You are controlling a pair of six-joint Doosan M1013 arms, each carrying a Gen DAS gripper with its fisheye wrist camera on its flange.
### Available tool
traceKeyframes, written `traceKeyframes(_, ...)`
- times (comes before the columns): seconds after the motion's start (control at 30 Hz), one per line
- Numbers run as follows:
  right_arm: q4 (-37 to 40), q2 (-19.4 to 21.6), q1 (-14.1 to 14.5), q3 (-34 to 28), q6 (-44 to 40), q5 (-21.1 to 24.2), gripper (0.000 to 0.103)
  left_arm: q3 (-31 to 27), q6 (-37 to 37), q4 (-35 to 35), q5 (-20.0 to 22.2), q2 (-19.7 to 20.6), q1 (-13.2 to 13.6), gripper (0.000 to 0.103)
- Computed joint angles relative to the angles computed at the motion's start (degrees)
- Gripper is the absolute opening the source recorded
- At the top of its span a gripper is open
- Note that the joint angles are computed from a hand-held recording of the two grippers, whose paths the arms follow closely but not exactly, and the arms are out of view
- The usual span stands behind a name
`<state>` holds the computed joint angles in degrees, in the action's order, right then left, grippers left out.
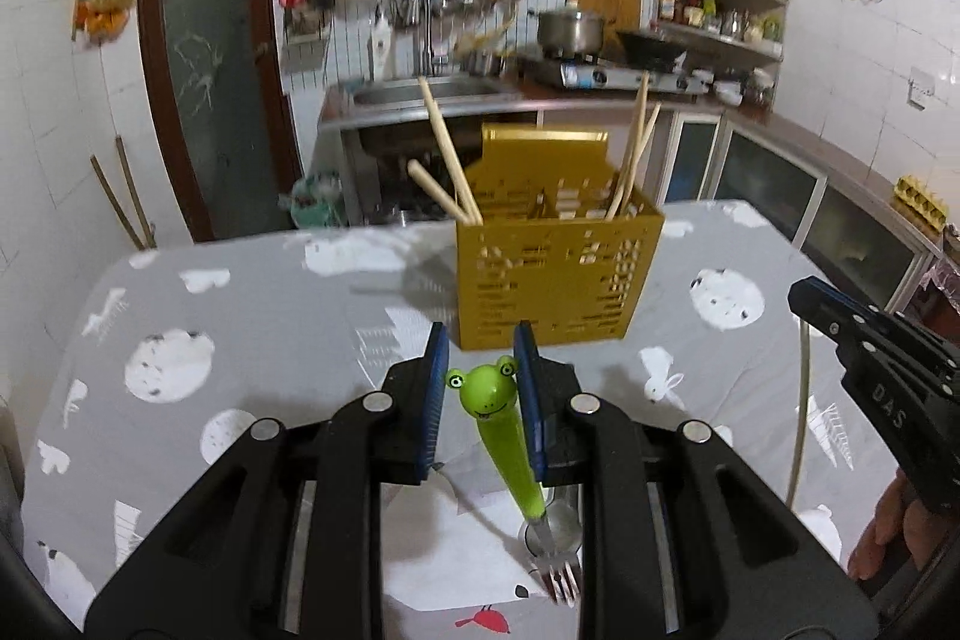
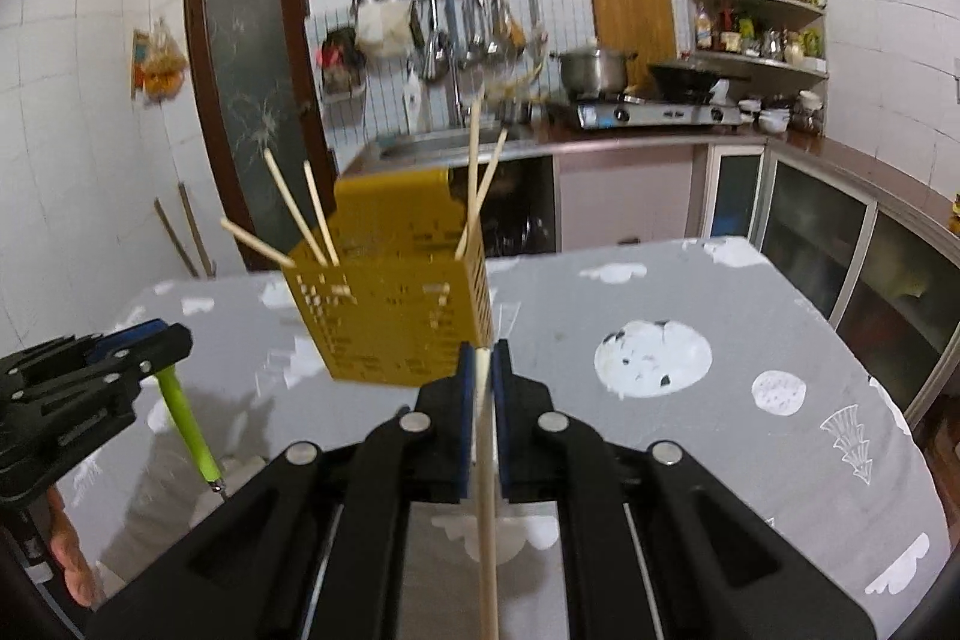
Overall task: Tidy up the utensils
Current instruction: 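Lift the chopstick and frog fork and carry them above the yellow holder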
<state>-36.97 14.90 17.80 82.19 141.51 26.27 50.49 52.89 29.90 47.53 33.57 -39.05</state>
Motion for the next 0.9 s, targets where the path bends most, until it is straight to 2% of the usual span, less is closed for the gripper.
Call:
traceKeyframes(0.2,-11.3,-1.7,0.5,2.4,11.6,-3.5,0.006,3.9,-2.4,5.4,-3.0,-2.7,-0.9,0.021)
traceKeyframes(0.43,-21.4,-2.7,1.6,3.7,20.1,-4.1,0.006,6.4,-4.2,8.1,-4.0,-4.5,-1.3,0.021)
traceKeyframes(0.9,-31.2,-4.0,2.2,4.8,30.0,-4.9,0.006,10.2,-10.6,15.7,-5.9,-7.8,-1.8,0.021)
